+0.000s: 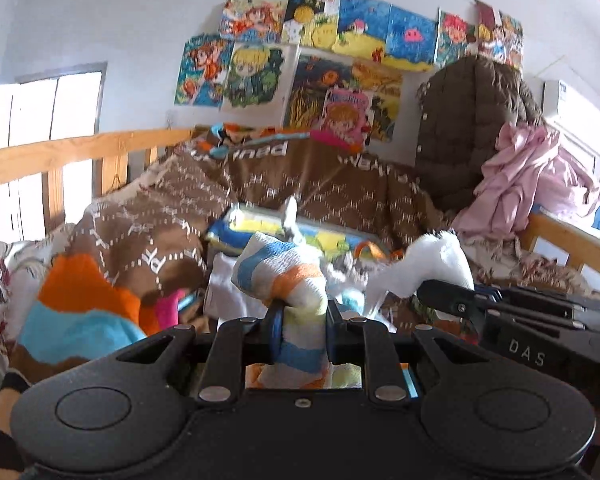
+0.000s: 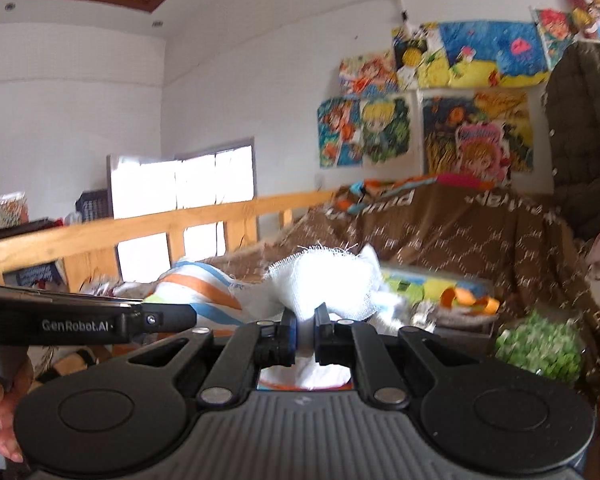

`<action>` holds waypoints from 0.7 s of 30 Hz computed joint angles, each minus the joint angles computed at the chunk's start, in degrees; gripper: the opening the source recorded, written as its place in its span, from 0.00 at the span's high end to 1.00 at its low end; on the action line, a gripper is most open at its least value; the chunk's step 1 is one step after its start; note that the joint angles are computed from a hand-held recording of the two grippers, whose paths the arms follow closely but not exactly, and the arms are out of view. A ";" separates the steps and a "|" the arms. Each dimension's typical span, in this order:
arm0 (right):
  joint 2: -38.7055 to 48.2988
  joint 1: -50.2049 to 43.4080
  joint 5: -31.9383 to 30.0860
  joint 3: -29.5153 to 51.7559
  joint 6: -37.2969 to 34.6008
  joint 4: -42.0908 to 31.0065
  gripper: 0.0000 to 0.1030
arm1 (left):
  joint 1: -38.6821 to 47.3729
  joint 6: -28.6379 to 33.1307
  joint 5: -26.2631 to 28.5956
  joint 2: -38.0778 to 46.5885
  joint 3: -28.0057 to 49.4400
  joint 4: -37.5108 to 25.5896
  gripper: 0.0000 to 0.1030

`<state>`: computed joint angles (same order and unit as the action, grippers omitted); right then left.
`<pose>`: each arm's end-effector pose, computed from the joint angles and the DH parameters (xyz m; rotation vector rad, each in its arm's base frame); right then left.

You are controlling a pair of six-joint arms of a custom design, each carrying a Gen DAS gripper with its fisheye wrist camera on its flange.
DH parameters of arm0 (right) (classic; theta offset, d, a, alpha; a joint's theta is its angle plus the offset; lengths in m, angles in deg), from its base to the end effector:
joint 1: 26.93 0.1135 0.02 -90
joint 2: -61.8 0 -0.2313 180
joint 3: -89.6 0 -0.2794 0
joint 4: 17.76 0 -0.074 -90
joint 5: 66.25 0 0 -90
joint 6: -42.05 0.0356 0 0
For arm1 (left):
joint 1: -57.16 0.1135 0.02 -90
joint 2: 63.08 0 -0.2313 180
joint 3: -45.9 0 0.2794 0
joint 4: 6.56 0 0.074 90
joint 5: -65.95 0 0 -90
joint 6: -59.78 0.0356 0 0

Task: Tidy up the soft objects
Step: 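Carry the striped sock and white gauze into the cartoon tray and open both grippers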

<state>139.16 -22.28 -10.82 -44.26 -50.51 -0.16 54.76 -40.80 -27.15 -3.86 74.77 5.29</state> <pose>0.3061 0.0452 0.1700 -0.5375 1.7194 0.5695 0.2465 -0.0084 0.1363 -0.1719 1.8867 -0.1032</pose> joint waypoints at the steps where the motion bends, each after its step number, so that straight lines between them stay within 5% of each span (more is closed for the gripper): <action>1: 0.12 -0.32 -0.08 -0.09 0.65 1.04 0.91 | -0.13 -0.19 -0.11 -0.43 0.50 -0.48 0.79; 21: 7.96 -5.36 1.81 6.20 8.77 11.24 0.91 | -4.25 1.63 -0.72 16.89 19.64 2.34 0.79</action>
